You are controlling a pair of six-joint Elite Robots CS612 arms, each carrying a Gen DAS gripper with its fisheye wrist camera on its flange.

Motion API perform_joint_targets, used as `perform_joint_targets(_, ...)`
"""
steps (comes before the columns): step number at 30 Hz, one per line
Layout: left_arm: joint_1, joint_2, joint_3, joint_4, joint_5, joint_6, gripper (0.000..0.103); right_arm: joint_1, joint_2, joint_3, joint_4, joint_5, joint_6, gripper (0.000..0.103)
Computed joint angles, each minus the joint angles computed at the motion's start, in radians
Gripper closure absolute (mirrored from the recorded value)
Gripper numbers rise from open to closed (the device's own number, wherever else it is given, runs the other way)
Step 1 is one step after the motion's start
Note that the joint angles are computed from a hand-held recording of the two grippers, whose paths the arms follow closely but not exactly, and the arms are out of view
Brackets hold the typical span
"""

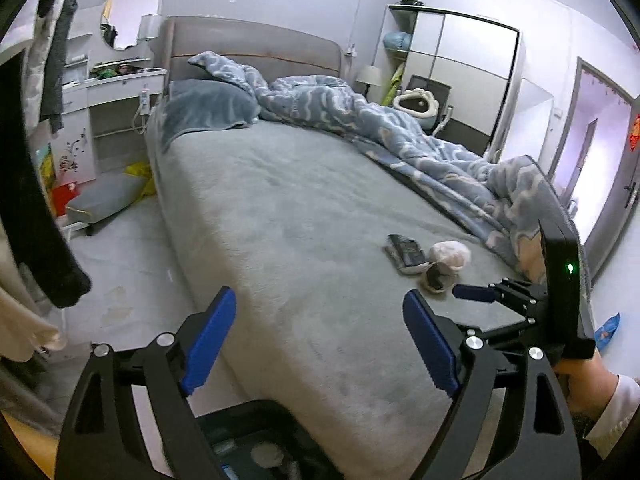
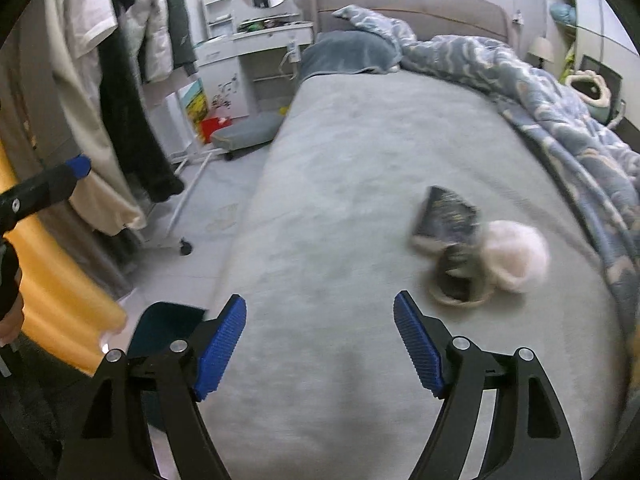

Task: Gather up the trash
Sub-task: 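Move both tools back over the bed toward the white sock ball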

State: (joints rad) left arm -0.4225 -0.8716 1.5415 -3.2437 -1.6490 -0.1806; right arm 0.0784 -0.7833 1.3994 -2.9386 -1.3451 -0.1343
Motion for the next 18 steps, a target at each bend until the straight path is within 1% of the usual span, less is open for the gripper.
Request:
perform_joint_targets(4,-0.011,0.021,-0.034,0.013,-0.006,0.028,0.015,-0.028,0.0,-0.003,-0.026,-0.002,0.029,0.026)
perform_joint_targets(9,-0.026,0.048,-0.078,0.062,0.008,0.078,0.015,-0.059,0.009,-0.017,-0.05,-0.004,0.059,0.026)
perform_joint_targets(13,-0.029,0.068,-0.108,0.106,-0.007,0.059,0.015,-0.081,0.017,-0.029,-0.051,-0.003,0.088,0.026)
perform_joint_targets(14,-0.031,0.071,-0.115,0.116,-0.009,0.054,0.015,-0.085,0.019,-0.031,-0.051,-0.015,0.097,0.026)
perform_joint_targets(18,-0.045,0.083,-0.134,0.124,0.013,0.06,0.016,-0.103,0.03,-0.046,-0.057,-0.016,0.145,0.026)
